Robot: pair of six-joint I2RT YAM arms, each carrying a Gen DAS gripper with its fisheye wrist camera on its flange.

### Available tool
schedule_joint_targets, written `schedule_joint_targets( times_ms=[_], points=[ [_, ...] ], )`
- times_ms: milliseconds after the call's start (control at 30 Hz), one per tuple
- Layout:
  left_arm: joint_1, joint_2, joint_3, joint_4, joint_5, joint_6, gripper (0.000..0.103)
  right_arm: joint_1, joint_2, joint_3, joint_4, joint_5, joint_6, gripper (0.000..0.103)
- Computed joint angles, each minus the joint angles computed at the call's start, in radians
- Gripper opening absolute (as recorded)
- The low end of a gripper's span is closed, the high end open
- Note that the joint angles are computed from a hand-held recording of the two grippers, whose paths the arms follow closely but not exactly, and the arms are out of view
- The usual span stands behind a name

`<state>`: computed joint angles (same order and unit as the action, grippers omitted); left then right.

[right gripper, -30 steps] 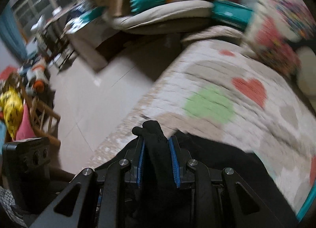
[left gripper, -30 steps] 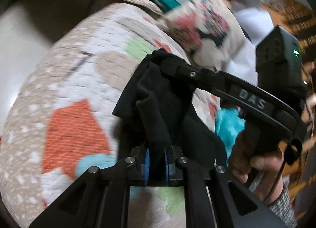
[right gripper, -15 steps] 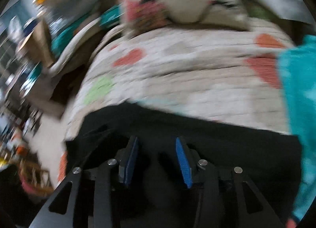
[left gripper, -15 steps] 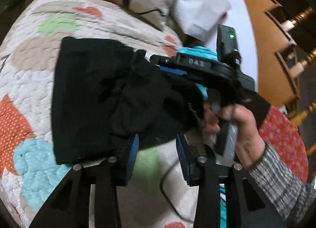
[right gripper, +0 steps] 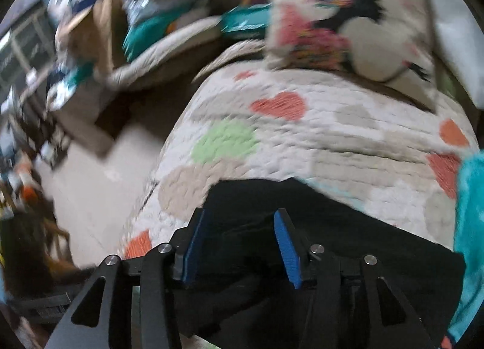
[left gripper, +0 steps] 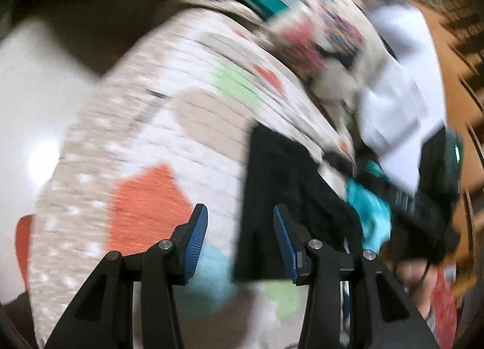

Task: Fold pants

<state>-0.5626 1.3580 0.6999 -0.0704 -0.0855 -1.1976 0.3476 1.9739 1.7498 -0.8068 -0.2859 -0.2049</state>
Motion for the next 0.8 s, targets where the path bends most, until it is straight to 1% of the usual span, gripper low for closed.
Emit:
schedule_joint_targets(
  times_ms=[100, 200, 233, 267, 300, 433, 533, 633, 700, 733, 767, 800],
  points=[
    [0.034, -0.052, -0.034, -0.039, -0.046, -0.049, 0.043, 0.056, -0.017, -0.085, 0.051, 0.090, -0.012, 0.051],
    [0.047, -0.073, -0.054, -0.048, -0.054, -0.062, 0.043, 0.098, -0.021, -0.158, 0.101, 0.194, -0.034, 0.050],
    [0.046, -0.070, -0.059, -0.038, -0.044, -0.065, 0.043, 0.103, -0.029, -0.189, 0.122, 0.223, -0.039, 0.035],
    [0.048, -0.052, -0.053, -0.025, -0.030, -0.064, 0.043, 0.097, -0.038, -0.212, 0.133, 0.232, -0.037, 0.014],
    [0.046, -0.037, -0.050, -0.017, -0.018, -0.063, 0.043, 0.089, -0.039, -0.215, 0.130, 0.233, -0.032, 0.012],
    [0.036, 0.020, -0.024, 0.015, 0.013, -0.058, 0.043, 0.001, -0.121, -0.303, 0.157, 0.225, 0.020, 0.012],
    [0.025, 0.055, -0.011, 0.042, 0.043, -0.053, 0.043, -0.071, -0.169, -0.362, 0.156, 0.284, 0.025, 0.012],
    [0.006, 0.082, 0.001, 0.054, 0.062, -0.050, 0.043, -0.150, -0.183, -0.405, 0.148, 0.347, 0.043, 0.012],
    [-0.006, 0.100, 0.014, 0.053, 0.063, -0.041, 0.043, -0.193, -0.206, -0.436, 0.165, 0.364, 0.072, 0.013],
    [-0.010, 0.107, 0.021, 0.049, 0.062, -0.038, 0.043, -0.216, -0.226, -0.451, 0.176, 0.334, 0.087, 0.013],
    [-0.015, 0.116, 0.030, 0.044, 0.061, -0.033, 0.043, -0.237, -0.249, -0.465, 0.192, 0.267, 0.097, 0.013],
    [-0.018, 0.122, 0.035, 0.040, 0.060, -0.031, 0.043, -0.250, -0.276, -0.473, 0.207, 0.178, 0.101, 0.013]
  ],
)
